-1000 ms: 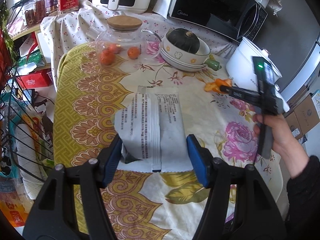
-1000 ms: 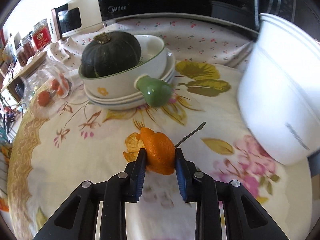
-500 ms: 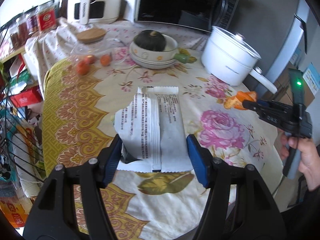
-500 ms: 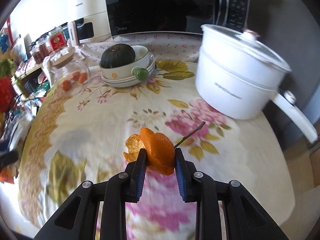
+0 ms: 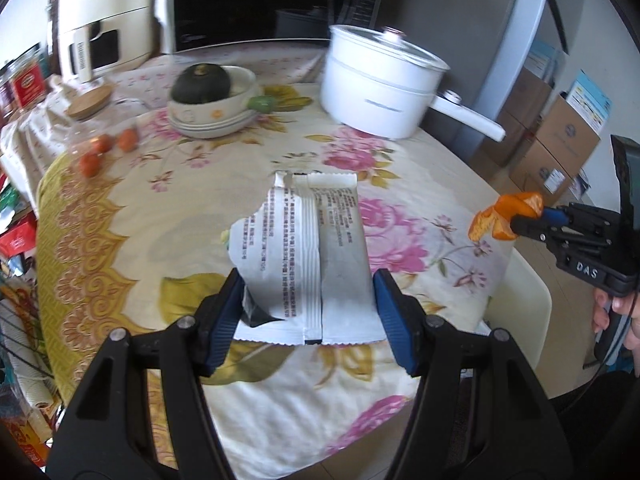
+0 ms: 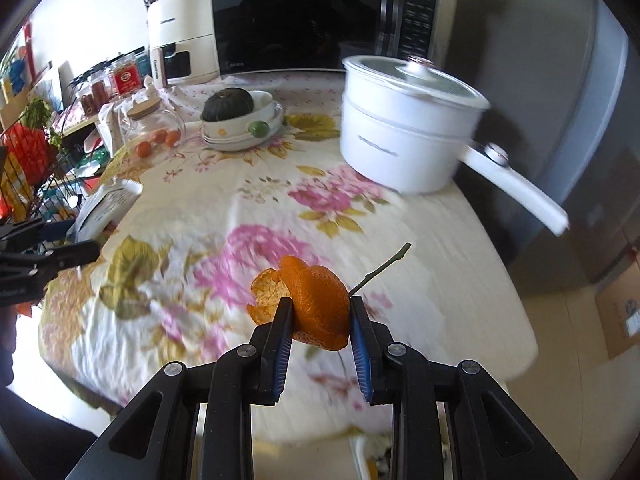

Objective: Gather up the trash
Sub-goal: 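Carry the packet and orange peel over the white bin and open both tools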

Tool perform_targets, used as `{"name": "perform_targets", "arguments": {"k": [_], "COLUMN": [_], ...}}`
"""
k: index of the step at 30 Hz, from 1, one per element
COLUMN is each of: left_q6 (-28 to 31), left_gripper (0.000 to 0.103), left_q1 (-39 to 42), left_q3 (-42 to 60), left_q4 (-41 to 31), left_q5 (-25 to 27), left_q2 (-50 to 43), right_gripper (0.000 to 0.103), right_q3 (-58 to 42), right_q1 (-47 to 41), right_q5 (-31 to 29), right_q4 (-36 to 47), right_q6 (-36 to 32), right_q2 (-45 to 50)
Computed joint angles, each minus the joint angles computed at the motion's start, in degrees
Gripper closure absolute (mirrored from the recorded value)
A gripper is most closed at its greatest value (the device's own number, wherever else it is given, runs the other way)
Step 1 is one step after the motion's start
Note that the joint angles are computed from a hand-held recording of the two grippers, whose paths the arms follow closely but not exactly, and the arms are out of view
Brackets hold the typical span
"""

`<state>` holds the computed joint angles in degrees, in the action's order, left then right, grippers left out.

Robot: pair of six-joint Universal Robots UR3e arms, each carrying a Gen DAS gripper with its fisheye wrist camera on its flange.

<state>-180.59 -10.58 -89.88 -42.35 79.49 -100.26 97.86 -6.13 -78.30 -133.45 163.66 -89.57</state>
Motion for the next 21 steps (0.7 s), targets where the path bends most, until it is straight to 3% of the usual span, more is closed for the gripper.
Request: {"name": "perform_targets", "arguments": {"k": [9, 21], "left_q6": [-2.1, -2.7], "left_gripper": [0.038, 0.038], "left_q1": [-7.2, -17.9], "left_q3": [7.2, 18.9], "left_q4": [-2.1, -5.0], "left_q5": [-0.1, 2.0], "left_q2": [-6.8, -17.6], "right_gripper": [0.075, 0.075], "right_q3": [12.8, 20.1], "right_q1": [-12.3, -31.5], "right_q5": [2.8, 5.0], "right_q4": [4.5, 15.0], "right_q6": [-4.5, -13.8], "right_q2": [-12.6, -22.9]}}
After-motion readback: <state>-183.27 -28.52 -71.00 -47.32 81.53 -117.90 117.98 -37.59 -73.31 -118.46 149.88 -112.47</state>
